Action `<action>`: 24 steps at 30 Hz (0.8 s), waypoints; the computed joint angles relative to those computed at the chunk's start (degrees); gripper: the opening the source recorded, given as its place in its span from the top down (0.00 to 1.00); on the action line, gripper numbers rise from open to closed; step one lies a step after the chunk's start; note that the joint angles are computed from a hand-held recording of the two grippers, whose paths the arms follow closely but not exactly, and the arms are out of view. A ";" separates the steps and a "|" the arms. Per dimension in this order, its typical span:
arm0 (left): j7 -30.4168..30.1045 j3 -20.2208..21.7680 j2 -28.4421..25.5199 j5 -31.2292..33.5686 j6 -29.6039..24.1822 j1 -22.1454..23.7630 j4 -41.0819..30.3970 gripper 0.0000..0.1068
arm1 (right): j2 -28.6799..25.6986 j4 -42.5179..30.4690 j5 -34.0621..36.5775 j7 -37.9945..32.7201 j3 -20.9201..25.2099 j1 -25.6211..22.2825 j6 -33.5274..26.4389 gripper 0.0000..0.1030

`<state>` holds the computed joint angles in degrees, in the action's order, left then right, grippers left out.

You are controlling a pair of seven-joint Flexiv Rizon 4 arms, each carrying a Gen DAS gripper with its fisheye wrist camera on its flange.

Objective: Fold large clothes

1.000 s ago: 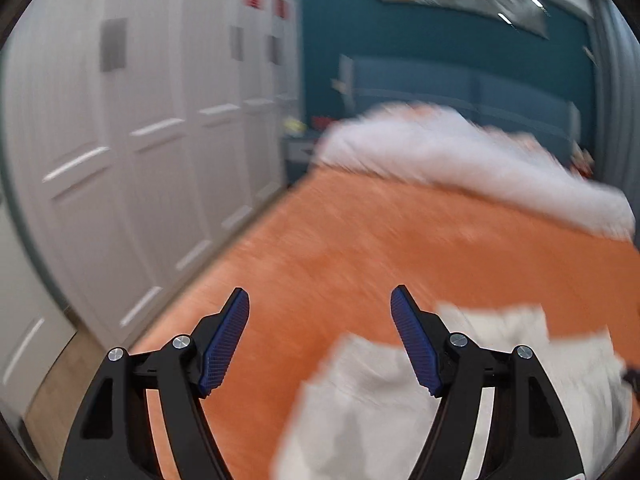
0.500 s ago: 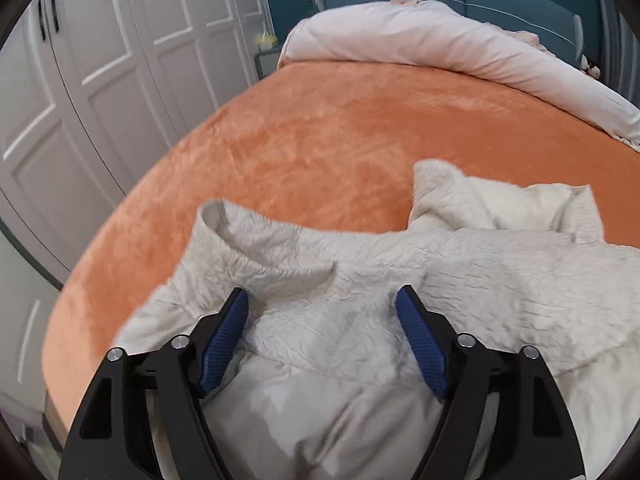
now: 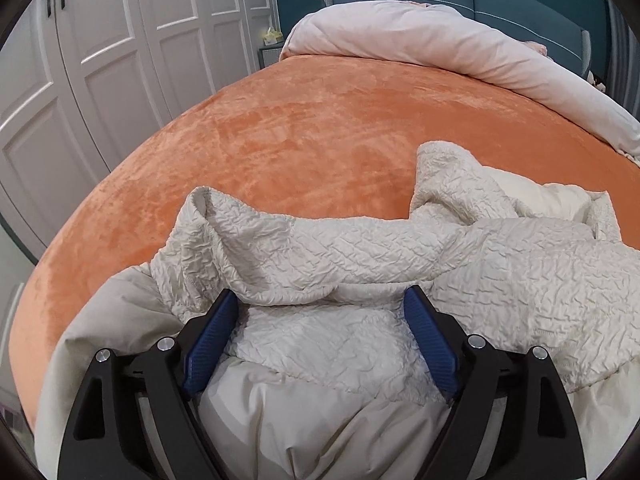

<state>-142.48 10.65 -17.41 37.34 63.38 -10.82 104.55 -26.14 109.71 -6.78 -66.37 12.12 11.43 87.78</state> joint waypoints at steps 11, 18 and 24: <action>1.42 -0.09 -1.20 -2.29 0.98 0.70 0.06 0.22 | -1.38 -0.52 -0.33 0.78 1.00 -0.84 1.13 0.75; 21.51 -4.96 12.58 -27.21 12.42 10.73 16.74 0.18 | 7.59 0.45 11.53 -7.91 10.89 -12.52 -5.33 0.33; 32.19 -4.25 16.80 -42.20 8.09 13.89 24.38 0.18 | 6.39 -5.58 24.84 -12.23 9.49 -16.23 -23.24 0.32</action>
<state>-110.29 6.40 -0.61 -4.87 71.47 3.08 128.93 -19.76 104.13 18.06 -78.60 21.62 -4.79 64.53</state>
